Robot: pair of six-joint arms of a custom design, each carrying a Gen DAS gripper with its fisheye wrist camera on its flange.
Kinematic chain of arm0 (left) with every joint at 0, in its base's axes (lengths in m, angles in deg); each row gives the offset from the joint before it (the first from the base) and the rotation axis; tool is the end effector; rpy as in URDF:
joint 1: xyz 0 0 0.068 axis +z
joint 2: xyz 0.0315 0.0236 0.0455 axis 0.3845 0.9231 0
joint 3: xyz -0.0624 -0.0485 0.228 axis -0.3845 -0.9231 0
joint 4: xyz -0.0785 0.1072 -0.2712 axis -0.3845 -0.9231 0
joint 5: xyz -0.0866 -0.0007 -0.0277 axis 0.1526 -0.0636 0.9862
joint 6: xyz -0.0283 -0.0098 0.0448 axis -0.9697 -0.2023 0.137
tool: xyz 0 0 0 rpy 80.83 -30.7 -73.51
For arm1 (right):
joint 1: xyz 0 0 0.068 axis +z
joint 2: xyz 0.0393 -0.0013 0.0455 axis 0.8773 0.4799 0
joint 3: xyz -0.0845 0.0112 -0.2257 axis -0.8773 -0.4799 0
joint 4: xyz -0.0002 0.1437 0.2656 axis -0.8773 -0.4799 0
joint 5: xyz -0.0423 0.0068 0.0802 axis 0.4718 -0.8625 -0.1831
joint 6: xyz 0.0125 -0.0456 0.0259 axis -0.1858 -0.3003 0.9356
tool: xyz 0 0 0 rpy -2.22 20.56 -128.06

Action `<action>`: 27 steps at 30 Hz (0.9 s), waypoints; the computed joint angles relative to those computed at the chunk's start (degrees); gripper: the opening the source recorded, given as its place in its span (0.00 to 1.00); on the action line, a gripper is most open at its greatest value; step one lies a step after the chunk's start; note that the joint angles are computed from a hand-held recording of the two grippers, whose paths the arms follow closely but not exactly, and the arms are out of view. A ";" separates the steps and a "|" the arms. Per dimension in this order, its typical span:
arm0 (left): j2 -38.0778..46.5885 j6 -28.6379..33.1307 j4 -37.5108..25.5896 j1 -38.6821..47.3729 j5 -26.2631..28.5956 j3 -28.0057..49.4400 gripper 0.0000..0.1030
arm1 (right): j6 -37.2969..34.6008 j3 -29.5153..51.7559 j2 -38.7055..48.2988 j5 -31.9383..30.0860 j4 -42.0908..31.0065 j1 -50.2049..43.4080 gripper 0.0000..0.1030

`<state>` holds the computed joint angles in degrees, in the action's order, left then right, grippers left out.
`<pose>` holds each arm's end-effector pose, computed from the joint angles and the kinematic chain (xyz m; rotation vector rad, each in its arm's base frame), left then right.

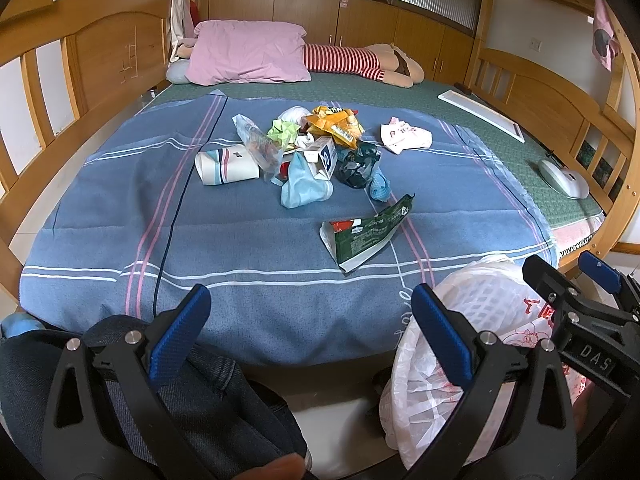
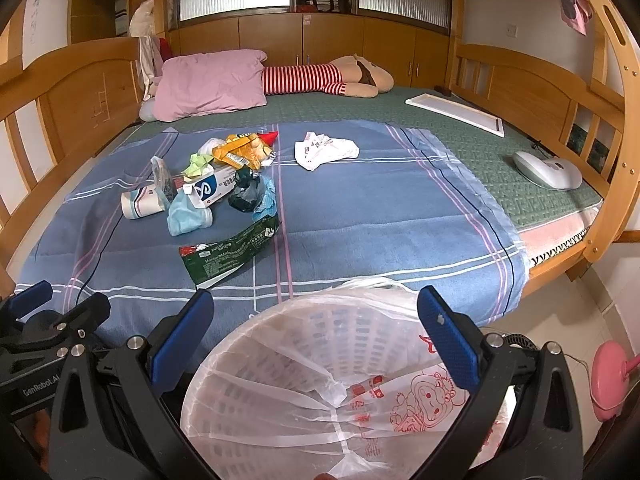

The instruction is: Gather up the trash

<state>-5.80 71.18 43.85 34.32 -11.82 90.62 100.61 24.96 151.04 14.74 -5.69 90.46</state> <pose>0.3065 0.0497 0.1728 0.2915 2.3412 -0.2259 0.2778 0.1329 0.1986 0.3646 2.2757 -0.1451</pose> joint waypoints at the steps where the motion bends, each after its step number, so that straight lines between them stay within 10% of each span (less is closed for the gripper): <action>1: 0.12 -0.01 0.04 -0.08 -0.13 0.03 0.97 | 0.03 0.10 0.11 0.00 -0.06 -0.01 0.97; 27: 5.39 1.20 4.72 -2.37 -2.68 0.86 0.97 | 3.99 3.33 3.63 6.18 -5.71 -2.87 0.97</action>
